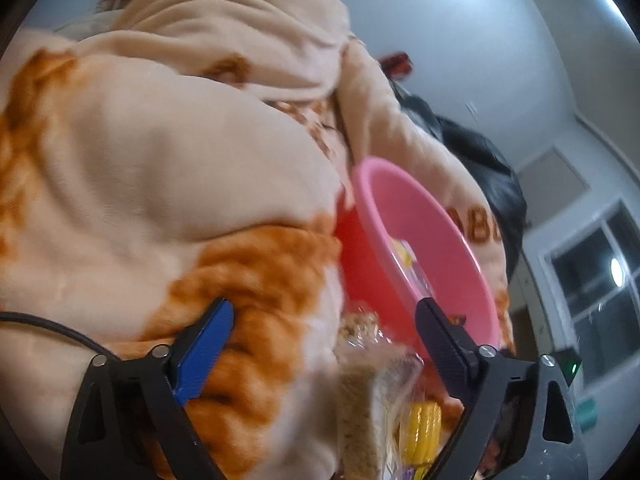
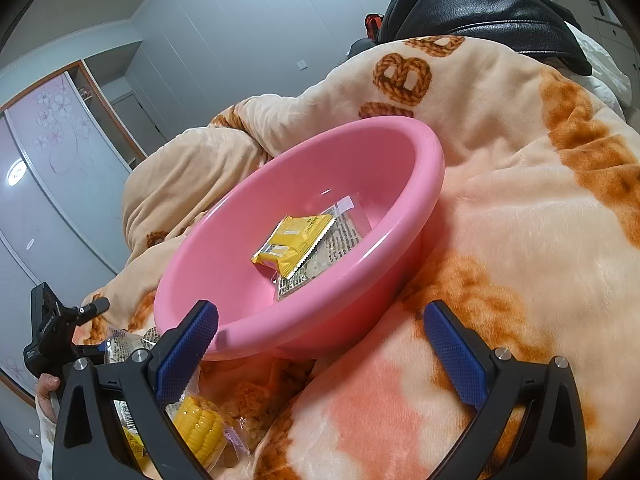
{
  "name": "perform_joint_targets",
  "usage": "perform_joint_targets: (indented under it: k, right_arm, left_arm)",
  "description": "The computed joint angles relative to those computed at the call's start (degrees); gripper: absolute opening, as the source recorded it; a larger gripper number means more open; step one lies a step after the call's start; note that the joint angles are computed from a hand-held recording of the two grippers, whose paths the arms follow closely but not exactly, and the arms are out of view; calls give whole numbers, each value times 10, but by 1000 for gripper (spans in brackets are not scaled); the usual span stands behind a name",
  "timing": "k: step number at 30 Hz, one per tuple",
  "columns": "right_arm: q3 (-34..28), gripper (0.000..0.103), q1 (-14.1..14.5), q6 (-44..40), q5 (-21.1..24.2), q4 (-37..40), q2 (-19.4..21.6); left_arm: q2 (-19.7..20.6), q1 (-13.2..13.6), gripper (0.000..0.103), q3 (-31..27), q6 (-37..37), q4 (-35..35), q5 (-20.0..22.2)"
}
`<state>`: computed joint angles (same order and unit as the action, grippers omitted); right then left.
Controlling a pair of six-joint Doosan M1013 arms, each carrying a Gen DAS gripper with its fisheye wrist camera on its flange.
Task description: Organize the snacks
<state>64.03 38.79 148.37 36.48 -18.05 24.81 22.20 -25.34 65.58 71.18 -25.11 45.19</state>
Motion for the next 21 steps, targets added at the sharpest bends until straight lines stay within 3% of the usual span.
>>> perform_joint_targets:
  k: [5, 9, 12, 13, 14, 18, 21]
  right_arm:
    - [-1, 103, 0, 0, 1, 0, 0]
    - [0, 103, 0, 0, 1, 0, 0]
    - [0, 103, 0, 0, 1, 0, 0]
    - [0, 103, 0, 0, 2, 0, 0]
    - [0, 103, 0, 0, 2, 0, 0]
    - [-1, 103, 0, 0, 3, 0, 0]
    - [0, 103, 0, 0, 3, 0, 0]
  left_arm:
    - [23, -21, 89, -49, 28, 64, 79]
    - [26, -25, 88, -54, 32, 77, 84]
    - [19, -23, 57, -41, 41, 62, 64]
    - [18, -19, 41, -35, 70, 23, 57]
    - [19, -17, 35, -35, 85, 7, 54]
    - [15, -21, 34, -33, 101, 10, 40]
    - [24, -20, 36, -46, 101, 6, 64]
